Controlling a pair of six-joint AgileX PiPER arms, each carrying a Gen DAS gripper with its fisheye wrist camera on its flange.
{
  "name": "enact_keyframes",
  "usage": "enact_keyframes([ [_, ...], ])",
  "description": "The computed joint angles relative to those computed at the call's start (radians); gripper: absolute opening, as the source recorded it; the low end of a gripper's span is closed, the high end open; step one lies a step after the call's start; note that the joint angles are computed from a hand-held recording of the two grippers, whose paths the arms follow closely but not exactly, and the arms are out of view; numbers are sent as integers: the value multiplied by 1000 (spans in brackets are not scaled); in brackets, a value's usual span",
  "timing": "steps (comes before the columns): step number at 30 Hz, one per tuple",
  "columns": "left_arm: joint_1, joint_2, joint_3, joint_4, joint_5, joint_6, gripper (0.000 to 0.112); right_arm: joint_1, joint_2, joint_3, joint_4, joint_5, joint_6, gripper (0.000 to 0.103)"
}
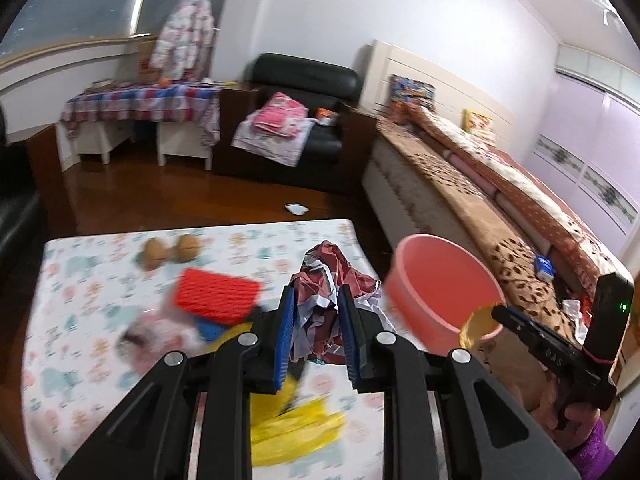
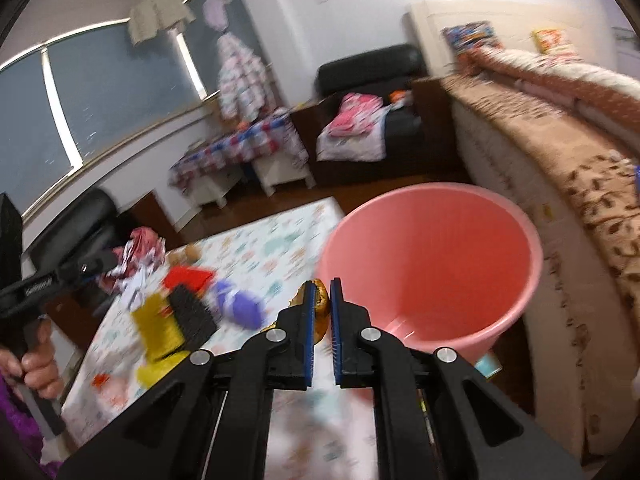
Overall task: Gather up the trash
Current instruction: 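Carry the wrapper over the pink bucket and open the left gripper, then move the left gripper back over the table toward the orange bag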
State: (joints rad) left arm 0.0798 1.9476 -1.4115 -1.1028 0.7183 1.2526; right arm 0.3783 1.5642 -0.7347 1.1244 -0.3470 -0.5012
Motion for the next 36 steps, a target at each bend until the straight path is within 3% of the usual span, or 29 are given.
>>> enact_keyframes([
  [8,-208,71,-98,26,-12,-81,21,-78,4,31,112,-123,-88,7],
  [17,-425,217,-254,175,-106,-235,22,-95,74,36,117,-143,-65,7],
  [22,-461,282,-315,257,-127,-326,23,-109,101,40,85,-120,-26,8],
  [25,-467,297,-324,278,-138,-359,34,-106,107,34,91,-118,-22,8],
  [27,-458,295,-316,252,-128,-337,43,-113,106,31,87,-97,-14,8],
  [32,-439,253,-259,170,-129,-247,45,-114,102,27,101,-80,-27,10],
  [34,-431,235,-240,143,-129,-221,45,-108,98,24,112,-82,-37,24],
  [36,-424,214,-222,122,-128,-203,46,-101,86,30,97,-90,-14,31],
])
